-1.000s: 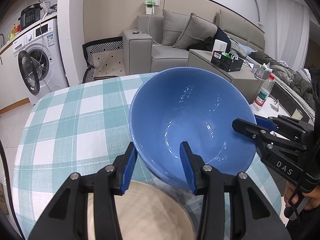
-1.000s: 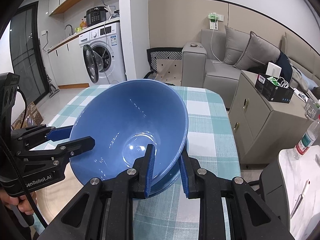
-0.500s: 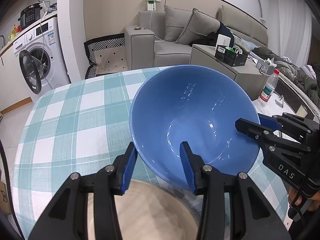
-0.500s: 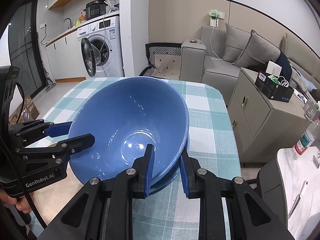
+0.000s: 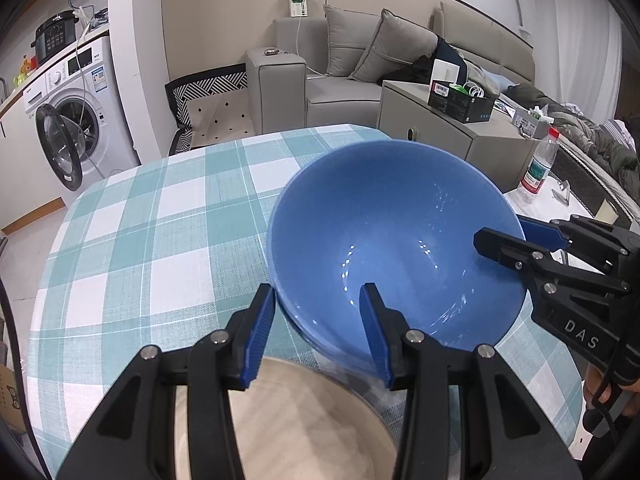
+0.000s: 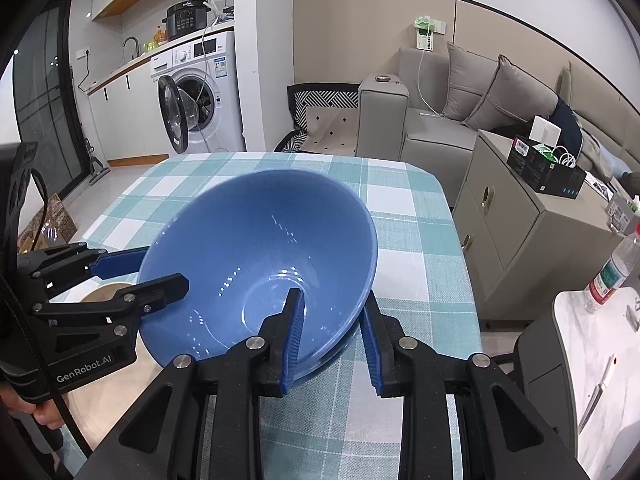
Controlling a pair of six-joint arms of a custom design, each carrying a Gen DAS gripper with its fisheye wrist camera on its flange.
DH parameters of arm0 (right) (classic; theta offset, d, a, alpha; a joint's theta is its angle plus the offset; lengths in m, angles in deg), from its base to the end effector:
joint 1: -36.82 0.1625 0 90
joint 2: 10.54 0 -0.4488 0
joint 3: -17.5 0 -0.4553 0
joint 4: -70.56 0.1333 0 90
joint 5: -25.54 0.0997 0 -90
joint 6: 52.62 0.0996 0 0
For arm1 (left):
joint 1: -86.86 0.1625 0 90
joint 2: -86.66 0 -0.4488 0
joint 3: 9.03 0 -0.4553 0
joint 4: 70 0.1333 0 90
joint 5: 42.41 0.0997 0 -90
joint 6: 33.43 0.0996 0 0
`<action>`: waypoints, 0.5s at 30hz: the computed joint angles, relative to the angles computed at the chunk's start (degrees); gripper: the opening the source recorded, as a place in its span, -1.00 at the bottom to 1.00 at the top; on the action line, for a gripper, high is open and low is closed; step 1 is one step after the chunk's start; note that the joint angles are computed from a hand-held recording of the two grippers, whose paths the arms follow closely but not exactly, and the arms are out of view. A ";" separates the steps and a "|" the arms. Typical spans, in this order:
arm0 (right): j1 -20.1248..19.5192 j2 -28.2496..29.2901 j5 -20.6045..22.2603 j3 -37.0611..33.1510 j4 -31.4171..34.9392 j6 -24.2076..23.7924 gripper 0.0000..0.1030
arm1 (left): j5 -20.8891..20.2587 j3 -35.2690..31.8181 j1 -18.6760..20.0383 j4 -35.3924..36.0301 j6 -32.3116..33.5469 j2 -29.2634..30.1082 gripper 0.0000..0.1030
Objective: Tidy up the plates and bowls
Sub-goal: 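Lower the held bowl into the nested blue bowls, then open both grippers on the bowl stack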
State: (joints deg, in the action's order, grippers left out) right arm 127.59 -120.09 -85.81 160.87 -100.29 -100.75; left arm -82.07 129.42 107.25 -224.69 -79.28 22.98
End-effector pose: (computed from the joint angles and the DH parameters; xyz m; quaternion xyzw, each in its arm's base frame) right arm 0.1019 -0.3626 0.3417 0.3057 -0.8509 0.2909 0.3130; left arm -0.3071 -0.3381 0.0454 0.2222 0.8745 -0.3158 0.2934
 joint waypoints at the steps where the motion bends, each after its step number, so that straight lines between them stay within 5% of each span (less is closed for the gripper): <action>1: -0.10 -0.15 0.14 -0.04 0.33 -0.09 -0.44 | 0.00 0.01 -0.05 0.04 0.00 -0.05 -0.16; 15: -1.44 -2.64 1.88 0.11 0.83 -1.23 -0.31 | 0.73 0.73 -0.06 1.54 -2.21 -2.06 -0.10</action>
